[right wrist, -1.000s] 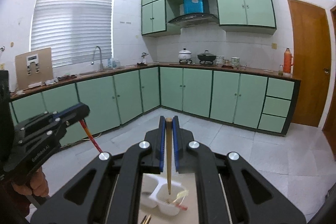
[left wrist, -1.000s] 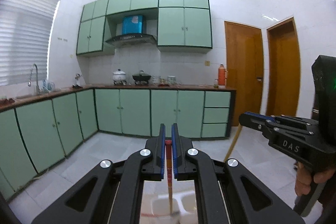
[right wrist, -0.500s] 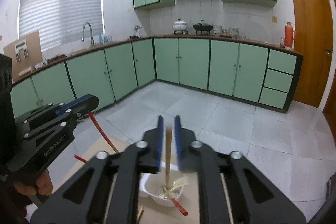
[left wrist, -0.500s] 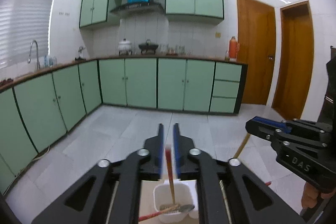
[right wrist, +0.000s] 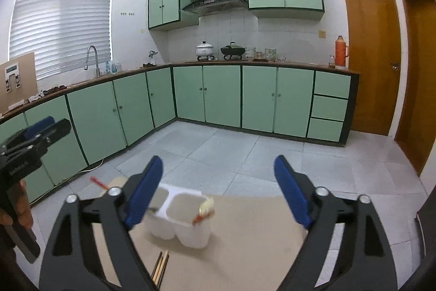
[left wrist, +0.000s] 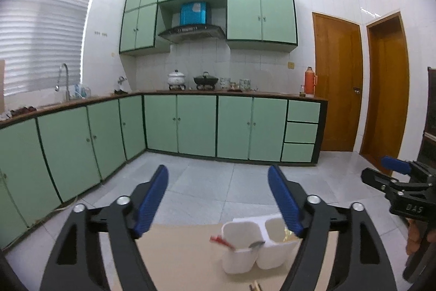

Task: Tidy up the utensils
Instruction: 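Move both tools back down to the remaining chopsticks on the table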

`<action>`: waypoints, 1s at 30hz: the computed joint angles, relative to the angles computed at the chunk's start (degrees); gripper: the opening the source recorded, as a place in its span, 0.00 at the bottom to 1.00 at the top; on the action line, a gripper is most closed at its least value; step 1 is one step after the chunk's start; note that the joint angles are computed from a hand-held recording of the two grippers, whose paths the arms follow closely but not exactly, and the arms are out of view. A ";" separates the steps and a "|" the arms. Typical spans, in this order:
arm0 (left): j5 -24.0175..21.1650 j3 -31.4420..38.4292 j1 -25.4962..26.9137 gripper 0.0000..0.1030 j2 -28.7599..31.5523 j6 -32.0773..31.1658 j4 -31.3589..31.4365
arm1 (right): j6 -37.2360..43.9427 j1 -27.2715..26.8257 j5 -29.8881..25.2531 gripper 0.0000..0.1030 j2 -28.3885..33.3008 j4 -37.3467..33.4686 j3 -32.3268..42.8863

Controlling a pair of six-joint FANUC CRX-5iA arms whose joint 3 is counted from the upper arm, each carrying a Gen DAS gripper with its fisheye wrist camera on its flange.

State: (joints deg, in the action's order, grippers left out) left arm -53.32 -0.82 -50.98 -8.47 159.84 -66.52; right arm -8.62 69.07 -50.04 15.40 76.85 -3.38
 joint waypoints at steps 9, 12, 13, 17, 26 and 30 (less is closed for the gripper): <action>-10.43 -6.80 -10.74 0.91 -2.59 7.44 -2.37 | -7.39 6.26 -3.23 0.93 -4.35 -0.79 -9.10; -10.56 -8.69 -10.96 0.91 -2.88 7.42 0.80 | -8.43 8.30 -4.73 0.94 -4.17 -2.71 -10.57; -10.67 -9.29 -11.00 0.91 -2.89 7.31 1.95 | -8.29 9.13 -5.48 0.94 -3.80 -3.92 -10.87; -10.80 -11.30 -11.37 0.92 -2.98 8.01 4.79 | -10.30 10.90 -5.54 0.95 -3.24 -6.32 -12.32; -12.03 -15.36 -13.40 0.92 -2.24 9.61 8.08 | -12.78 14.33 -3.23 0.95 -1.90 -11.05 -15.00; -11.15 -17.45 -13.38 0.92 -2.21 9.40 10.15 | -11.50 16.10 -1.19 0.94 -0.85 -13.67 -15.74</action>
